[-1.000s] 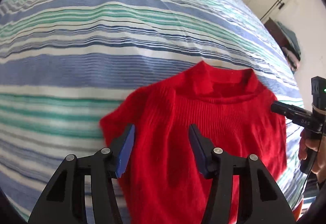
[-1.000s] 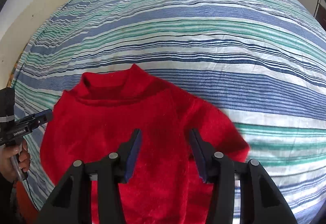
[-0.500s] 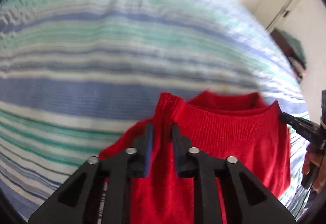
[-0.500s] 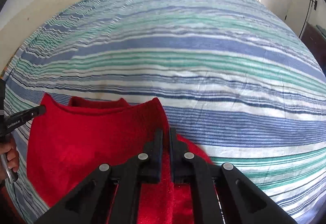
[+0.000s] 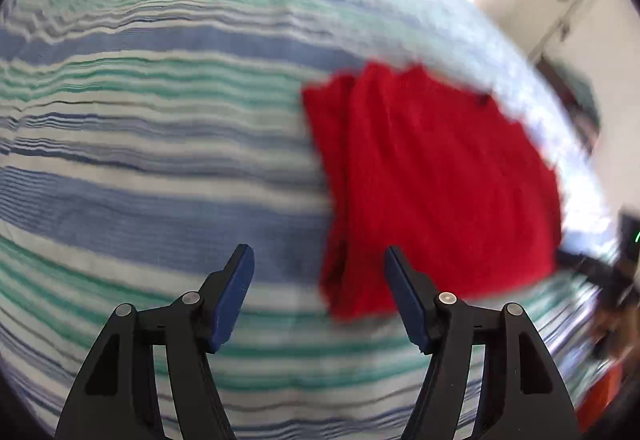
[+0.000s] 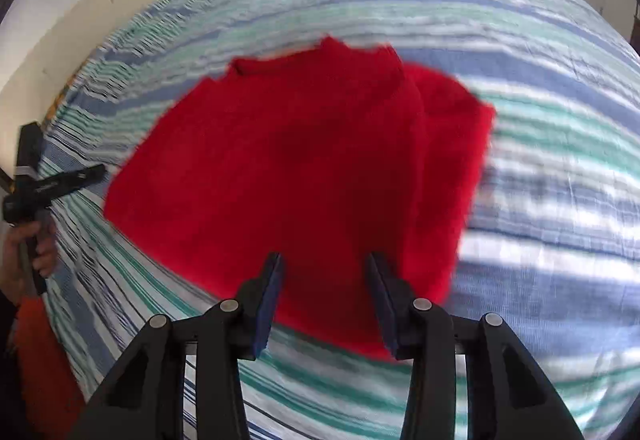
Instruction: Fold small clothes
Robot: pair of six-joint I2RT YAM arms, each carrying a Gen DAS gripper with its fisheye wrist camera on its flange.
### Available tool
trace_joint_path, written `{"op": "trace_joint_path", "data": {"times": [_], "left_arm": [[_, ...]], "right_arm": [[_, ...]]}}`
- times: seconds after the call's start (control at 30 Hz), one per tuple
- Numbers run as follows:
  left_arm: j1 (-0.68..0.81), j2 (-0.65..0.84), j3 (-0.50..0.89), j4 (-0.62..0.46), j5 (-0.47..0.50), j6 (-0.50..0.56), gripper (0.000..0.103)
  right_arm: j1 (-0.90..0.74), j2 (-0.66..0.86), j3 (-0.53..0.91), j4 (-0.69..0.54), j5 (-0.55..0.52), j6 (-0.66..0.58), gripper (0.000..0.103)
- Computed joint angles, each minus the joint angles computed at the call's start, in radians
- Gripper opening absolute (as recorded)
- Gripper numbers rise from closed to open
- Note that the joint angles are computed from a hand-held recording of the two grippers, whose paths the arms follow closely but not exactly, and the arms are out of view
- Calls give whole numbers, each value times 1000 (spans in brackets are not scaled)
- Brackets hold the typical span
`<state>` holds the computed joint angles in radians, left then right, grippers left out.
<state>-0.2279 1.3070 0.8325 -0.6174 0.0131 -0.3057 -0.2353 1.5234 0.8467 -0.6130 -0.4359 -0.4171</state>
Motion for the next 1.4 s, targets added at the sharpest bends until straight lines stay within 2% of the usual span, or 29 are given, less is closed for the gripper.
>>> {"op": "trace_joint_path", "data": {"times": [0.03,0.07,0.1,0.17,0.23,0.3,0.47,0.67,0.87,0.93,1.03,1.1,1.13,1.17,1.2,1.27,1.3,1.37,1.4], "left_arm": [[-34,40,-6,-18,-75,-10,66],[-27,32,-44,0,-63,-42,66],[-3,-18,-75,14,-33,-86,66],[29,-72,-65,-30,10,-136,66],[19,-112,-46,-73,-10,-151,67],[-11,-139,-25,-119,-60,-142,71],[-72,-99,39,-163,-141,-142,72],[-127,-60,80,-192,-217,-147,72],[-145,-28,115,-197,-234,-136,72],[-86,-46,118,-149,-165,-119,72],[106,-90,91,22,83,-154,74],[199,-22,97,122,238,-173,79],[221,70,139,117,306,-160,76],[227,146,172,107,357,-147,73],[224,207,197,97,398,-136,63],[196,330,258,58,451,-82,59],[179,370,279,38,437,-66,59],[157,408,278,36,402,-87,51],[160,401,266,50,406,-111,25]], "right_arm": [[-42,12,-40,30,-20,-7,39],[-102,1,-70,47,-75,-19,35],[-131,-18,-81,45,-80,-8,30],[-156,-76,-81,14,-16,48,37],[-232,-141,-82,-49,-88,32,38],[-296,-202,-94,-94,-131,14,50],[-432,-317,-187,-195,-166,-72,50],[-567,-305,-227,-275,-176,-197,50],[-614,-287,-253,-273,-183,-246,51],[-612,-278,-260,-259,-183,-242,51],[-612,-272,-273,-237,-194,-248,51],[-617,-273,-287,-220,-207,-258,52],[-622,-273,-295,-211,-215,-266,52],[-623,-273,-302,-202,-220,-271,53],[-623,-273,-308,-193,-225,-276,55],[-617,-274,-316,-181,-234,-283,58],[-611,-277,-320,-176,-236,-285,61],[-596,-291,-328,-171,-237,-288,65],[-587,-301,-334,-167,-235,-288,68]]}}
